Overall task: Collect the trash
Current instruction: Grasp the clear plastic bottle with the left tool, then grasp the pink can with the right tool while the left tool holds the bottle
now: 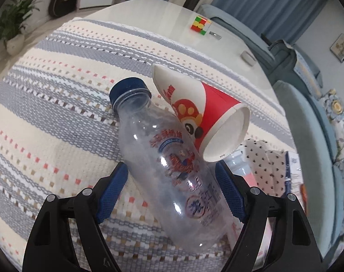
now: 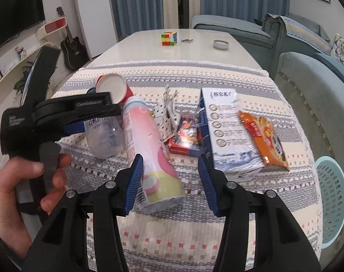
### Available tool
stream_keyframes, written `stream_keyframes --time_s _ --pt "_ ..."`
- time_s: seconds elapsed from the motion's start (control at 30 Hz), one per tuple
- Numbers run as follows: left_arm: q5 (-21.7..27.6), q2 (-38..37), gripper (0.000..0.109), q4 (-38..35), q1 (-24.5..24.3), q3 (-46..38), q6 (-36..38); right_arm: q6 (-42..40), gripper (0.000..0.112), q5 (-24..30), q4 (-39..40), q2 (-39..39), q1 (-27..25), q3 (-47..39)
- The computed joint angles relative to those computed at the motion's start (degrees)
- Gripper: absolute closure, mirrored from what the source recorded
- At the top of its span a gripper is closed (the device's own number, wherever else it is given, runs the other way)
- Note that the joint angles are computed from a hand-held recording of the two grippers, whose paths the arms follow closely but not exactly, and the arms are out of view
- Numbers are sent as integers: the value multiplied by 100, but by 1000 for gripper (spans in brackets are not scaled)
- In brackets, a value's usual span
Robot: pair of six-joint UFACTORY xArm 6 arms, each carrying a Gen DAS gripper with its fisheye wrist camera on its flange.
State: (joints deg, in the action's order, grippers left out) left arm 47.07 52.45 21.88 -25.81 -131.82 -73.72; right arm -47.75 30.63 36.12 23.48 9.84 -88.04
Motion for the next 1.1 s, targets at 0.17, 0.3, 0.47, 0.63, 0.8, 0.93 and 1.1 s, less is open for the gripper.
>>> stream_keyframes --time_s 0.17,0.3,0.47,0.63,0.8,0.93,1.1 --pt "-100 -248 39 -23 9 421 280 42 66 259 -108 117 41 -127" --pt "-468 -843 43 -135 33 1393 565 93 66 404 -209 148 54 -166" --pt "-766 -1688 45 79 -48 2679 466 133 70 656 -350 -21 19 -65" --pt "-1032 -2484 45 270 -239 3783 327 -168 93 831 -331 -546 -85 426" --pt "-1175 -3030 45 261 -489 4578 327 -13 96 1479 -628 -809 -301 547" --pt "-1220 -3234 45 167 -644 4854 564 20 96 1697 -445 -974 -444 615" --pt "-1186 -3231 44 43 -675 4866 780 314 79 1820 -573 -859 -352 268"
